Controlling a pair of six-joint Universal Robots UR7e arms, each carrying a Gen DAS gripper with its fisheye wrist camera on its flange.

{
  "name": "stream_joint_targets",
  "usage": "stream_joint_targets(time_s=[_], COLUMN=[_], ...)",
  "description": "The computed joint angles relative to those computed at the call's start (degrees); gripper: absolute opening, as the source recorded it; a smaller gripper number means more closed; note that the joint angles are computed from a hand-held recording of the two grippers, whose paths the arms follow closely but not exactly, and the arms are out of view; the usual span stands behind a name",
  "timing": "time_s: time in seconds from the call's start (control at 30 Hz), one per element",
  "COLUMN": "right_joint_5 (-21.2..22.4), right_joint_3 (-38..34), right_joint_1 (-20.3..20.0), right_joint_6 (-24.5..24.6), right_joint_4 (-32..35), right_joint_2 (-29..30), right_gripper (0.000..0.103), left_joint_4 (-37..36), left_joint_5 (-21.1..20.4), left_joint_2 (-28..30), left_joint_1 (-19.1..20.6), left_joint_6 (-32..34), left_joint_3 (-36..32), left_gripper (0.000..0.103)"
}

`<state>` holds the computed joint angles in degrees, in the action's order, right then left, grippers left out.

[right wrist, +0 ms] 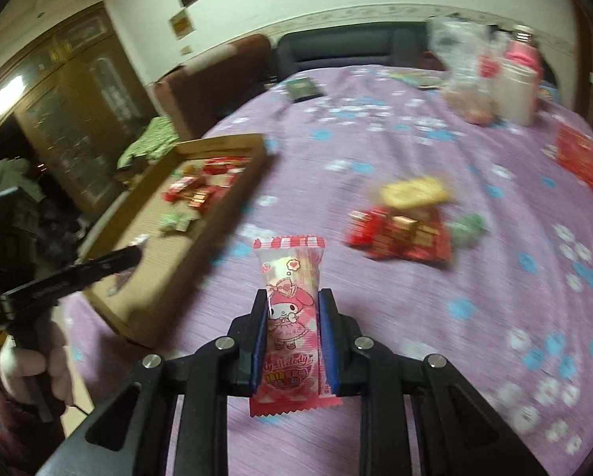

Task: Organize snacks
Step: 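Carry both snacks over the box and open both tools to drop them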

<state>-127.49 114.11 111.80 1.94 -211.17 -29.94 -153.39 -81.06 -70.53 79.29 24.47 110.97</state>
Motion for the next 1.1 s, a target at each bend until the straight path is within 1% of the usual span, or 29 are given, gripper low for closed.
stream_joint_targets(time_s=[0.07,0.13,0.23,0.33,0.43,0.5,0.57,0.63,0.7,0.83,0.9,0.97,1.1], right_joint_5=[2.1,3.1,4.9,6.8,7.7,8.0,7.9,7.6,7.5,7.3,7.6,7.9,7.8], right_joint_3=[-3.4,-7.5,-13.7,-19.9,-26.1,-29.6,-32.5,-34.3,-35.6,-36.5,-35.6,-34.5,-30.6], right_joint_1=[0.1,0.5,0.9,0.9,1.0,1.0,0.9,0.8,0.6,0.3,0.3,0.4,1.2], right_joint_6=[0.0,-0.2,-0.5,-0.3,-0.4,-0.6,-0.9,-0.9,-0.8,-0.4,-0.3,-0.7,-1.6], right_joint_4=[4.6,9.3,15.4,21.5,27.1,30.5,33.0,34.6,35.7,36.4,35.3,33.7,29.2], right_joint_2=[0.6,1.8,4.3,7.2,10.5,12.4,14.0,15.0,15.7,16.3,15.9,15.3,13.4], right_gripper=[0.026,0.026,0.026,0.027,0.027,0.027,0.027,0.027,0.029,0.031,0.035,0.036,0.038], left_joint_4=[0.2,0.3,2.3,5.9,9.4,11.5,13.4,15.3,16.2,15.7,15.2,15.1,17.6], left_joint_5=[1.5,3.7,7.1,8.8,10.1,10.5,10.1,9.1,7.8,4.0,2.5,1.6,0.0], left_joint_2=[0.7,2.1,5.4,8.9,12.0,13.5,14.2,14.7,14.6,13.2,11.9,10.6,8.4], left_joint_1=[0.3,0.4,0.4,0.9,1.1,1.4,1.6,2.0,2.4,2.9,2.8,2.4,1.5], left_joint_6=[0.7,1.9,3.6,3.8,2.8,1.0,-0.8,-2.8,-4.1,-4.2,-4.0,-3.7,-4.2], left_joint_3=[-1.9,-4.1,-9.2,-14.6,-19.2,-21.7,-23.5,-25.2,-25.8,-25.2,-24.1,-22.9,-20.8], left_gripper=[0.025,0.025,0.025,0.025,0.025,0.025,0.026,0.026,0.026,0.026,0.026,0.026,0.026])
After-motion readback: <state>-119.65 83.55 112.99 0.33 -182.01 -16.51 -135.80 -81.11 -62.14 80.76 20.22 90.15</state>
